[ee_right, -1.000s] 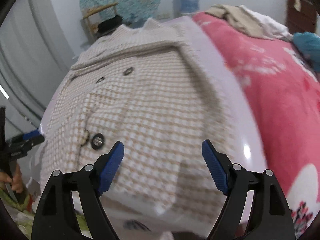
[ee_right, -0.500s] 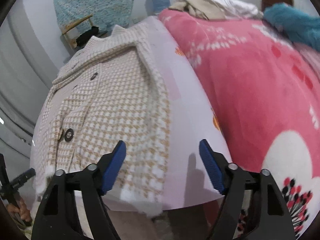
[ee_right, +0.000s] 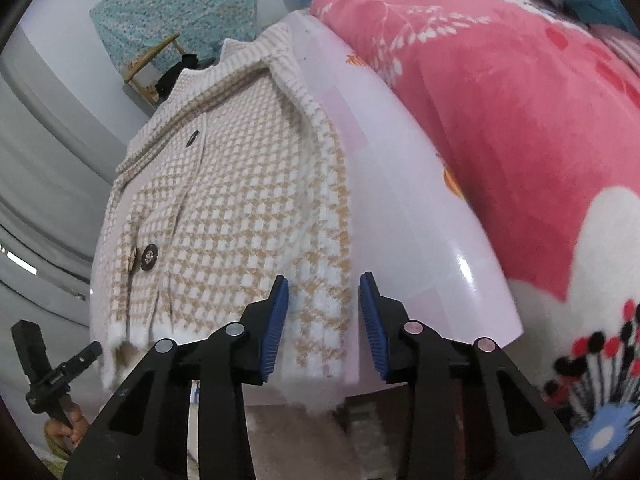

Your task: Fold large clothes

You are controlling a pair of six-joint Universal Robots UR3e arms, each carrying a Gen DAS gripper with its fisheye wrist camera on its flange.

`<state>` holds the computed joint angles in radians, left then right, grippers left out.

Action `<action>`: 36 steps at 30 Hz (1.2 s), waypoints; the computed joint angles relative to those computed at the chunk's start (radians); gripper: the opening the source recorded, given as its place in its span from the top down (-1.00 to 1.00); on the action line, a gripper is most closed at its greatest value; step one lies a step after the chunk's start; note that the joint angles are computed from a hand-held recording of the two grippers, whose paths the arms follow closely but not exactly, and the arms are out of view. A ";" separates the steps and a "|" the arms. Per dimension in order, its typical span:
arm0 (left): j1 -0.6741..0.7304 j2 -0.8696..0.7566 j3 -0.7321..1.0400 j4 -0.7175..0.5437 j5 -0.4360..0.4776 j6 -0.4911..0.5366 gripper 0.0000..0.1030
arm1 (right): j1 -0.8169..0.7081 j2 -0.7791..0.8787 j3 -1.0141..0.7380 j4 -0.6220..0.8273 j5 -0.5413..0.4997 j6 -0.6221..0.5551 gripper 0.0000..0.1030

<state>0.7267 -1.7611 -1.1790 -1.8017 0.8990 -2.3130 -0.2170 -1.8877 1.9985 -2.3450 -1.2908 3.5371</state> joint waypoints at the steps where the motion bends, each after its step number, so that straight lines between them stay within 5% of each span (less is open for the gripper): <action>1: 0.000 0.002 -0.013 0.017 -0.009 -0.007 0.19 | -0.008 0.002 0.012 -0.014 0.022 0.001 0.64; 4: -0.023 0.028 -0.062 0.116 0.011 -0.040 0.38 | -0.031 0.015 0.036 -0.048 0.073 0.014 0.86; 7: -0.051 0.052 -0.083 0.175 0.036 -0.045 0.73 | -0.012 -0.002 0.021 -0.047 0.042 0.025 0.89; 10: -0.031 0.078 -0.069 0.168 0.015 -0.003 0.84 | -0.002 -0.057 0.014 -0.061 0.016 0.036 0.91; 17: 0.087 0.102 0.108 -0.014 -0.087 0.157 0.87 | -0.017 -0.198 -0.034 -0.009 0.035 0.017 0.92; 26: 0.303 0.123 0.280 -0.442 -0.038 0.438 0.87 | -0.004 -0.469 -0.016 0.315 0.090 0.018 0.92; 29: 0.299 0.156 0.114 -0.331 0.039 0.376 0.87 | 0.070 -0.440 0.101 0.278 0.062 0.101 0.91; 32: 0.269 0.154 0.027 -0.254 0.084 0.331 0.87 | 0.004 -0.465 0.201 0.248 0.138 0.131 0.91; 36: 0.298 0.126 0.142 -0.367 0.025 0.422 0.86 | -0.047 -0.504 0.161 0.256 0.184 0.083 0.91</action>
<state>1.0252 -1.6355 -1.0368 -2.1683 0.9237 -1.8911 -0.2644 -2.3915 2.1592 -2.0894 -1.1070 3.6203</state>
